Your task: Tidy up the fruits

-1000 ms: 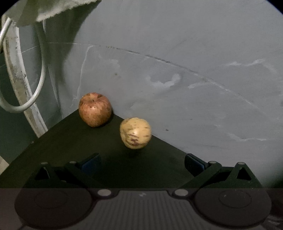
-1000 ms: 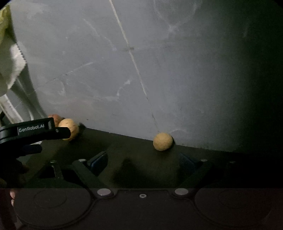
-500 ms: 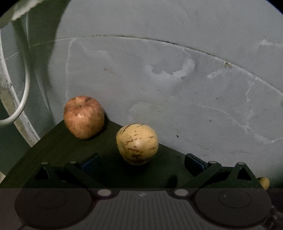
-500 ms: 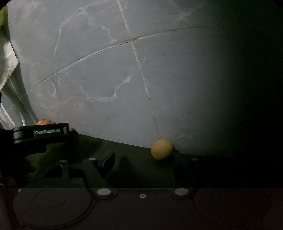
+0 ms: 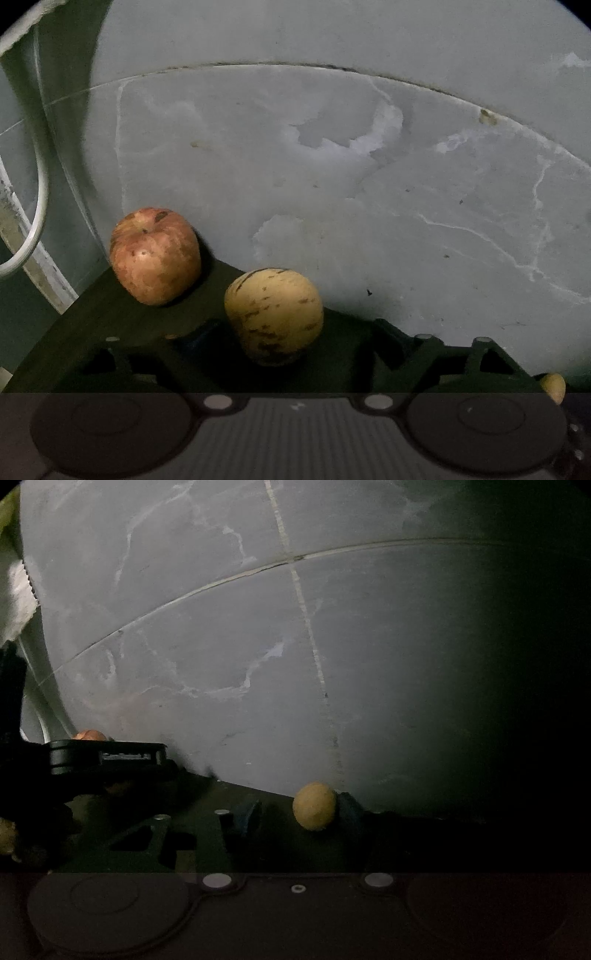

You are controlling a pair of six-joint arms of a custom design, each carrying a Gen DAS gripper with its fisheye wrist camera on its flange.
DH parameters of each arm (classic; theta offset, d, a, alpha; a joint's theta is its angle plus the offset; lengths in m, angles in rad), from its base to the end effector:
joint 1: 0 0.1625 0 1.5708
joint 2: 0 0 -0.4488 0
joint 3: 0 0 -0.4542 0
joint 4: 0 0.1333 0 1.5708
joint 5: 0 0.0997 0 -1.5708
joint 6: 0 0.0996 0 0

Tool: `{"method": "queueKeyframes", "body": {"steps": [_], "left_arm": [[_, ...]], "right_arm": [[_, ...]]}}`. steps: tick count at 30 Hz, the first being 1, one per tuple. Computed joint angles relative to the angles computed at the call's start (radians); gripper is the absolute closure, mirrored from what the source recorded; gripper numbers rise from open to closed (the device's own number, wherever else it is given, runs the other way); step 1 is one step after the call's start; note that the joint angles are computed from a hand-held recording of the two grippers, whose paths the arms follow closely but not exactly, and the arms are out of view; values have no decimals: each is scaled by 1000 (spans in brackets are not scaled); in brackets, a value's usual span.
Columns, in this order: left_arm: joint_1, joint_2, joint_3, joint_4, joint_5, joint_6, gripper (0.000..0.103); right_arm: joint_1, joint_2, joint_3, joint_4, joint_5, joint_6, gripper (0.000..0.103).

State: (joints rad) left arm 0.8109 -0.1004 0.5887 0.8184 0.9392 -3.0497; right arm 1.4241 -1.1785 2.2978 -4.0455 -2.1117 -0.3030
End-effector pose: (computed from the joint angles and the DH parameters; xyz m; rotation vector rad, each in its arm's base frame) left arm -0.3928 -0.6922 -0.1092 0.9586 2.3826 -0.5968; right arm 0.0118 -0.4814 0.2477 -0.2825 -1.9843 1.4139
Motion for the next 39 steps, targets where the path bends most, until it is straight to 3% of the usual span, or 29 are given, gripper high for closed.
{"method": "queueKeyframes", "body": {"steps": [11, 17, 25, 30, 39], "left_arm": [[-11, 4, 9, -37, -46, -4, 34], [-33, -20, 79, -117, -122, 8, 48], [-69, 3, 75, -102, -209, -14, 50], [-87, -14, 99, -51, -181, -68, 50], [-116, -125, 269, -35, -90, -240, 50]], "right_arm": [[9, 40, -29, -20, -4, -33, 69], [13, 34, -21, -26, -13, -49, 75], [16, 9, -16, 20, -15, -39, 75], [12, -20, 1, 56, -6, -62, 75], [-1, -119, 61, 123, 61, -99, 75]]}}
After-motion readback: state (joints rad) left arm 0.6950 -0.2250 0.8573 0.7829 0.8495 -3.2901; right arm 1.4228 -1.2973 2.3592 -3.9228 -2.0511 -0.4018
